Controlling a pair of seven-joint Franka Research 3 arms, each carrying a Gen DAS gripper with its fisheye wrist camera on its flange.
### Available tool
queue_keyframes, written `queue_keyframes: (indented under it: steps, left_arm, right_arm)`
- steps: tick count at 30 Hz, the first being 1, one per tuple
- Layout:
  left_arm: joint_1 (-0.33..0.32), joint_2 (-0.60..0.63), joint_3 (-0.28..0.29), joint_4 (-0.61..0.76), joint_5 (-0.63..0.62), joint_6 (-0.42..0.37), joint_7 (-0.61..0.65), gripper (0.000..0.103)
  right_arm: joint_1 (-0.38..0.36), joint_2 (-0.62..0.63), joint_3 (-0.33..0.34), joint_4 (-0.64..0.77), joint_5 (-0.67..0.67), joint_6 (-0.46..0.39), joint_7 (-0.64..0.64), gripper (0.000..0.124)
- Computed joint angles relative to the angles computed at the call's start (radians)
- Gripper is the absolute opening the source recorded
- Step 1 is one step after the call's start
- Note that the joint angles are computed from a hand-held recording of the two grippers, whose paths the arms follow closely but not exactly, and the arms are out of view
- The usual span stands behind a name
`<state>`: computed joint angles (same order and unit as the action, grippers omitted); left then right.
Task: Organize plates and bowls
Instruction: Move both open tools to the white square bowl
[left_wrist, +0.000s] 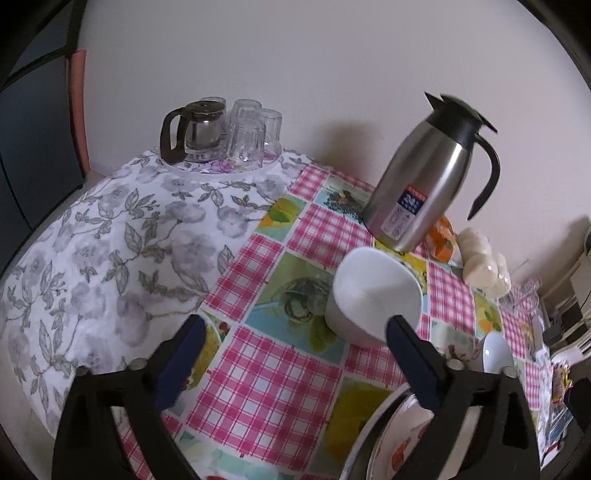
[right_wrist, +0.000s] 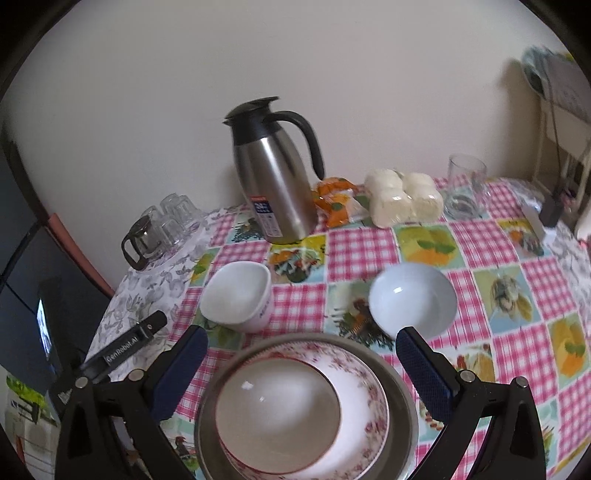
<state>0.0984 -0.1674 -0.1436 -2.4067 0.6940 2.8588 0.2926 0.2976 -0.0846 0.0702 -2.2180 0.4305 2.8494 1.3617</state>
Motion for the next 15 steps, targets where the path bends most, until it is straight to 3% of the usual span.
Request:
queue_keyframes:
  steps: [9, 12, 15]
  left_arm:
    - [0.082, 0.001, -0.015, -0.007, 0.221, 0.095, -0.194, 0.102]
    - [0.066, 0.011, 0.008, -0.007, 0.178, 0.104, -0.152, 0.102]
    - [0.07, 0.03, 0.028, -0.015, 0.142, 0.168, -0.133, 0.102]
  right_arm:
    - [0.012, 0.088, 0.019, 0.137, -0.077, -0.1, 0.114, 0.103]
    - [0.019, 0.113, 0.019, 0.159, -0.165, -0.097, 0.19, 0.103]
    - [0.027, 0.146, 0.019, 0.197, -0.209, -0.125, 0.237, 0.103]
